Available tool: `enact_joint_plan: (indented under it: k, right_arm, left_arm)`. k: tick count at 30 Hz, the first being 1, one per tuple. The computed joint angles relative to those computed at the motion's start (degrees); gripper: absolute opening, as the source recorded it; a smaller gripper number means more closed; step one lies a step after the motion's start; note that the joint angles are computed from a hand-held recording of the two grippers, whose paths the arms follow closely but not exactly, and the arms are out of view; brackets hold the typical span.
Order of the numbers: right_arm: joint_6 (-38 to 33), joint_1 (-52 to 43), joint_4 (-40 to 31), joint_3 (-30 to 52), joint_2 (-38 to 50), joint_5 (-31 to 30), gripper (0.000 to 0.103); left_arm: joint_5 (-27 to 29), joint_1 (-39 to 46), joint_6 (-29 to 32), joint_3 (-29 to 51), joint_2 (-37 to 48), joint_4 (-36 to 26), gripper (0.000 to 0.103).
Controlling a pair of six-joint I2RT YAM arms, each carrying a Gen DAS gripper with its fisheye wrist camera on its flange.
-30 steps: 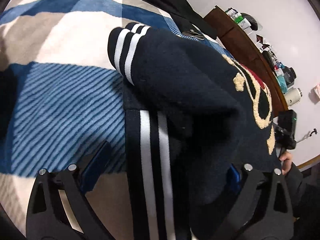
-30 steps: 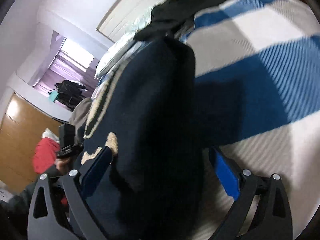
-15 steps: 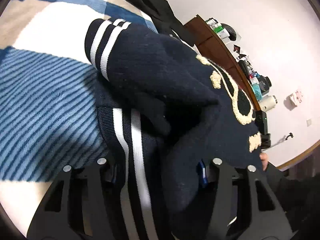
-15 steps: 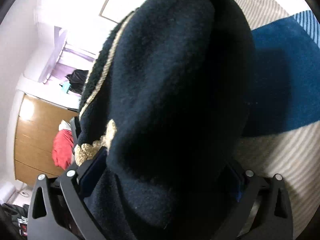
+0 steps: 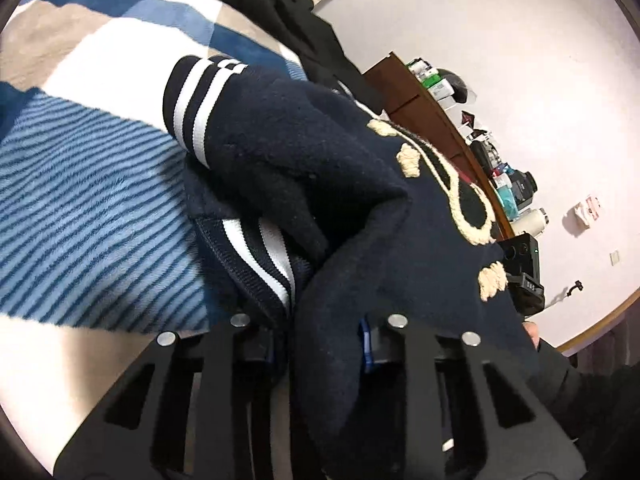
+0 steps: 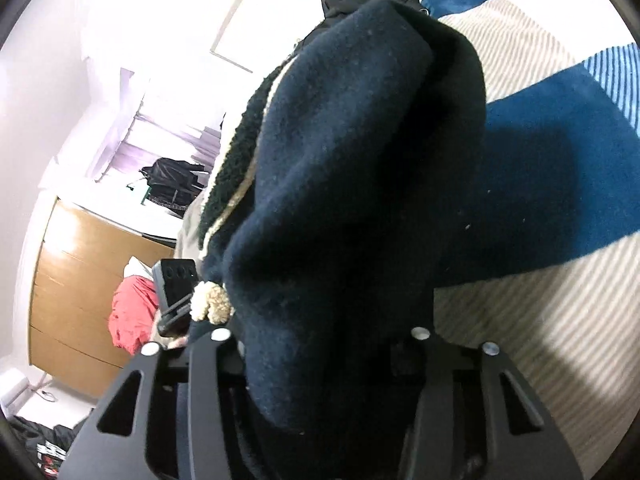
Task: Fold large clothes
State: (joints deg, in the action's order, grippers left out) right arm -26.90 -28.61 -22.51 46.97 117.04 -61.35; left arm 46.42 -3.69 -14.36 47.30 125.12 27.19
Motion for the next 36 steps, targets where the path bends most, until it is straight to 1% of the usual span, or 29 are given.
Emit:
enact_joint_plan:
  k: [1,5,7,9,10,11,13,14,15,16,18,19,20,21,22,23,24,26,28,29,30,32,34,35,36]
  right_arm:
    - [-1.35,-0.53,-2.79,0.90,-0.05,-0.99,0.042]
    - [-5.20,-1.28,-9.54,1.96,-3.55,-3.45,0.037]
    - [-3.47,-0.55,-9.85,1.17,-7.15,-4.97,0.035]
    - [-4.11,-0.50,-13.08,1.45,-10.51,-5.91,0.034]
    - [-6.39,-1.28,-15.98,2.38,-10.83,-6.08,0.034]
    - [-7.25,-1.11,-18.37,2.78,-12.63,-6.56,0.033]
    - [-7.14,-0.45,-20.18,3.01,-15.47,-6.82,0.033]
    - [-11.05,-1.34,-25.34,5.62,-15.01,-6.97,0.033]
    - [-11.41,-1.02,-26.74,5.50,-17.21,-7.12,0.033]
    - [-9.80,-0.26,-26.34,4.83,-19.51,-7.25,0.033]
    - [-9.02,0.47,-28.25,5.57,-22.20,-8.20,0.033]
    - [-11.23,-0.25,-30.94,7.19,-21.46,-8.46,0.033]
    - [-10.33,0.73,-31.48,7.37,-23.61,-8.46,0.033]
    - [-10.03,1.49,-32.04,7.30,-25.25,-8.35,0.033]
    - [-9.26,2.61,-32.55,8.92,-25.45,-8.36,0.032]
    - [-7.47,3.87,-32.04,8.65,-27.59,-8.24,0.032]
    - [0.01,7.45,-26.57,7.71,-31.18,-7.37,0.031]
    - [7.35,12.24,-20.84,7.74,-33.32,-4.19,0.030]
    - [8.68,13.55,-18.81,6.68,-31.89,-1.23,0.029]
    - [9.52,13.66,-17.09,5.40,-30.77,0.17,0.028]
    - [8.82,13.25,-16.16,5.28,-28.38,1.99,0.028]
    - [5.66,10.73,-14.27,4.55,-22.38,4.58,0.028]
    - [3.08,7.72,-12.89,4.32,-17.80,5.92,0.028]
    - [1.27,5.57,-12.47,4.51,-15.19,6.83,0.029]
    - [1.18,4.82,-11.77,5.06,-13.35,7.62,0.029]
  left_arm:
    - [0.74,0.44,-1.01,-0.91,-0.44,1.52,0.026]
    - [2.76,1.68,-3.23,-4.92,-3.49,6.01,0.024]
    - [3.62,2.08,-3.94,-6.85,-5.69,7.34,0.024]
    - [3.95,2.17,-4.61,-8.64,-8.50,8.01,0.024]
    - [3.88,2.21,-5.55,-9.78,-10.35,8.71,0.023]
    - [3.48,1.81,-6.84,-10.52,-11.64,9.69,0.023]
    - [4.88,2.76,-9.04,-12.53,-15.40,11.31,0.023]
    - [5.23,3.14,-9.09,-13.27,-18.23,10.36,0.023]
    - [5.38,3.42,-8.74,-13.60,-20.58,8.81,0.023]
    - [5.30,3.52,-8.46,-13.92,-22.69,7.30,0.023]
    - [4.47,2.98,-8.60,-14.01,-26.91,4.59,0.023]
    - [4.91,3.47,-9.08,-14.69,-29.23,4.41,0.021]
    - [5.91,3.84,-9.85,-14.90,-31.59,3.72,0.021]
    - [5.88,3.92,-9.46,-14.79,-33.88,1.78,0.021]
    - [5.57,3.84,-7.92,-14.20,-36.81,-2.05,0.021]
    - [5.43,3.89,-6.97,-13.79,-38.62,-4.53,0.021]
    - [5.07,4.35,-5.44,-13.05,-41.05,-8.77,0.021]
    - [4.23,5.56,-2.99,-12.61,-42.81,-13.60,0.021]
    - [3.13,7.32,-0.73,-13.09,-42.67,-17.88,0.021]
    - [1.94,8.35,0.34,-13.97,-41.83,-18.93,0.021]
    - [1.33,9.08,1.57,-14.40,-40.80,-19.94,0.021]
    - [-0.64,9.74,4.64,-15.88,-37.44,-20.29,0.024]
    - [-2.13,9.57,5.79,-18.12,-33.00,-16.59,0.029]
    - [-2.22,9.45,5.65,-19.04,-30.95,-14.01,0.037]
    - [-3.30,8.80,5.06,-20.04,-29.12,-10.81,0.042]
